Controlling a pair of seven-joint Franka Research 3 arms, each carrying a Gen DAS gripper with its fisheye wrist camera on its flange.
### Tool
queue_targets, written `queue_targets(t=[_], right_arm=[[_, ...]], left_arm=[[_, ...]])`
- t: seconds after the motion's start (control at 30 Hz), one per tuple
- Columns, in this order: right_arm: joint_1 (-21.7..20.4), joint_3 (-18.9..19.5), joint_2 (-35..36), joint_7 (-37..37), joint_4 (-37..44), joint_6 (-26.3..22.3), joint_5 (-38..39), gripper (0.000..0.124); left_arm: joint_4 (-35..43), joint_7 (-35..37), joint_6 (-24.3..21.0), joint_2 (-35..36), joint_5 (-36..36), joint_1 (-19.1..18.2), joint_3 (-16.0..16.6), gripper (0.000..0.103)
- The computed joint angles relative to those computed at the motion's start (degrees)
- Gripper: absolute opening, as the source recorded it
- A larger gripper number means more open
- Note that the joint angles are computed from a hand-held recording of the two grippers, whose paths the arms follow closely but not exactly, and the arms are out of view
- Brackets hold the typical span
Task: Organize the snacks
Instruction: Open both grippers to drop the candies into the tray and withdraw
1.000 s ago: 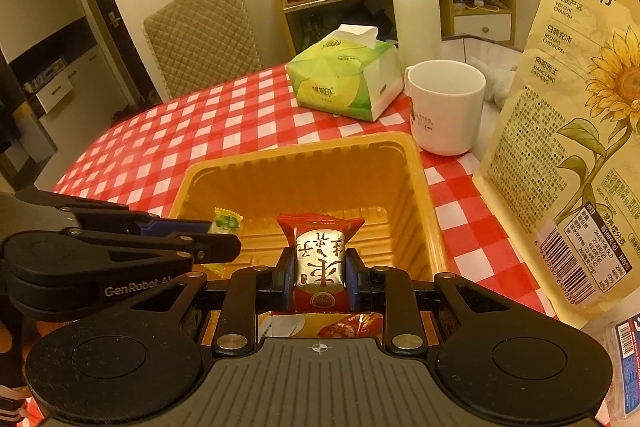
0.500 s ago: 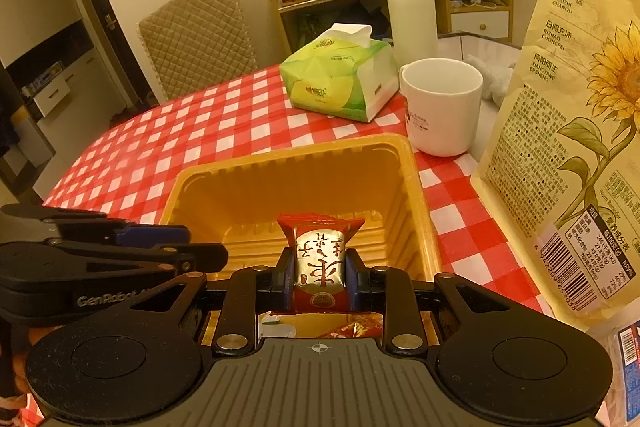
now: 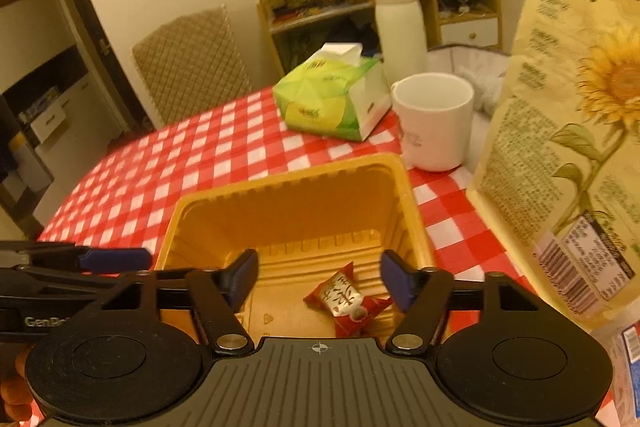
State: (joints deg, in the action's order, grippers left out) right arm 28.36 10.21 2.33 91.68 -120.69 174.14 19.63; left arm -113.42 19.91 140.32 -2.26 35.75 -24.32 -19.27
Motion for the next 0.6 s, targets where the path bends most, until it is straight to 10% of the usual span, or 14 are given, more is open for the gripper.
queue_targets(t=[0.6], right_arm=[[-0.19,0.39,-11.68,4.68,-11.3,1.21,2.17,0.086]], left_arm=[[-8.84,-2.04,2.37,-11.37,-2.94,-0.27,-2.33,0.091]])
